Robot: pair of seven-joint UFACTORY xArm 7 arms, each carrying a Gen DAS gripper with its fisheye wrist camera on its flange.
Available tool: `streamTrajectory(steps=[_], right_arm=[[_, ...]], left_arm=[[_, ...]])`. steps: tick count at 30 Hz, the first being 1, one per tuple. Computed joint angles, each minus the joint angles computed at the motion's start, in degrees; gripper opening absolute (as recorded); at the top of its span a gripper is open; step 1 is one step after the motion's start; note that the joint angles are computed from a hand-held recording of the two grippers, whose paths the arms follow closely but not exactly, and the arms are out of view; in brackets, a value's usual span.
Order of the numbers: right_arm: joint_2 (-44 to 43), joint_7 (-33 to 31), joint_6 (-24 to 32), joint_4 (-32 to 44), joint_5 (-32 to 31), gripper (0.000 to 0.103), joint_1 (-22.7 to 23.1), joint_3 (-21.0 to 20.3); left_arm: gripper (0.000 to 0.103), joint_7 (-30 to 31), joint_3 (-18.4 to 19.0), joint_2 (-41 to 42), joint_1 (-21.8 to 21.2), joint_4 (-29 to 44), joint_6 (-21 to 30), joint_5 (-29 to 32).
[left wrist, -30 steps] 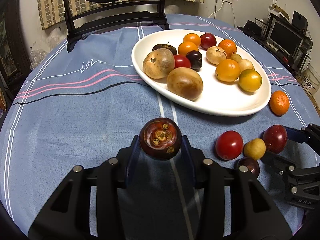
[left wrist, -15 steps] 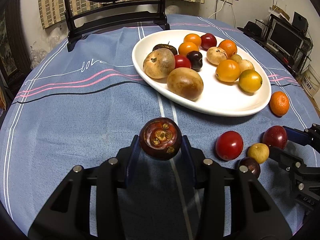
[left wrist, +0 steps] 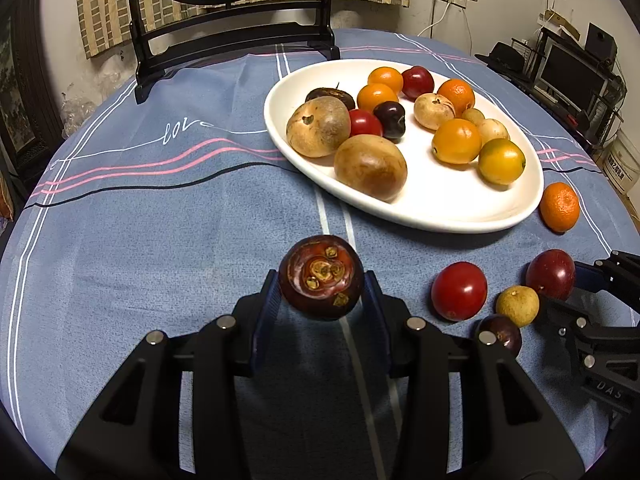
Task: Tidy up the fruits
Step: 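Carry both fruits onto the white plate and open both tools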
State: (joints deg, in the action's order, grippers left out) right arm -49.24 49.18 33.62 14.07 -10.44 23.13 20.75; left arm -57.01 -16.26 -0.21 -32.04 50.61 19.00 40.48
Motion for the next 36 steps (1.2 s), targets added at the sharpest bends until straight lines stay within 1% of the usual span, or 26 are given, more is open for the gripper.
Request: streamTrajectory(steps=[7, 15, 18, 25, 30, 33, 36], right_arm=[[-3.17, 0.94, -0.36, -1.61, 0.53, 0.039, 0.71, -0.16], [-7.06, 1.47, 2.64, -2.69, 0.90, 0.039, 1.86, 0.22], [-8.01, 1.54, 3.03, -3.04, 1.00, 0.039, 2.07, 0.09], [-10.05, 1.23, 3.73, -3.59, 1.17, 0.040, 2.47, -0.20], [-11.14, 0.77, 3.56, -3.29, 0.95, 0.040, 2.15, -0.19], [-11.37, -0.74, 2.29, -2.44, 0.73, 0.040, 1.71, -1.11], [-9.99, -3.04, 1.10, -0.05, -0.35, 0.040, -0.48, -1.36]], left_arm=[[0.042, 0.00, 0.06, 0.01, -0.02, -0.01, -0.09, -0.02], [0.042, 1.15, -0.15, -0.39, -0.10, -0.25, -0.16, -1.43], [0.042, 0.53, -0.45, -0.83, -0.13, -0.41, 0.19, -0.82], [0.042, 0.46, -1.53, -4.25, 0.64, -2.35, -0.87, -0.38], [0.042, 2.87, -3.04, -7.89, 2.02, -3.99, -1.68, -2.47], [0.042, 4.75, -4.23, -9.03, 2.91, -3.44, -1.85, -3.44], [0.042, 8.01, -4.47, -8.66, 3.16, -1.81, -2.61, -6.11]])
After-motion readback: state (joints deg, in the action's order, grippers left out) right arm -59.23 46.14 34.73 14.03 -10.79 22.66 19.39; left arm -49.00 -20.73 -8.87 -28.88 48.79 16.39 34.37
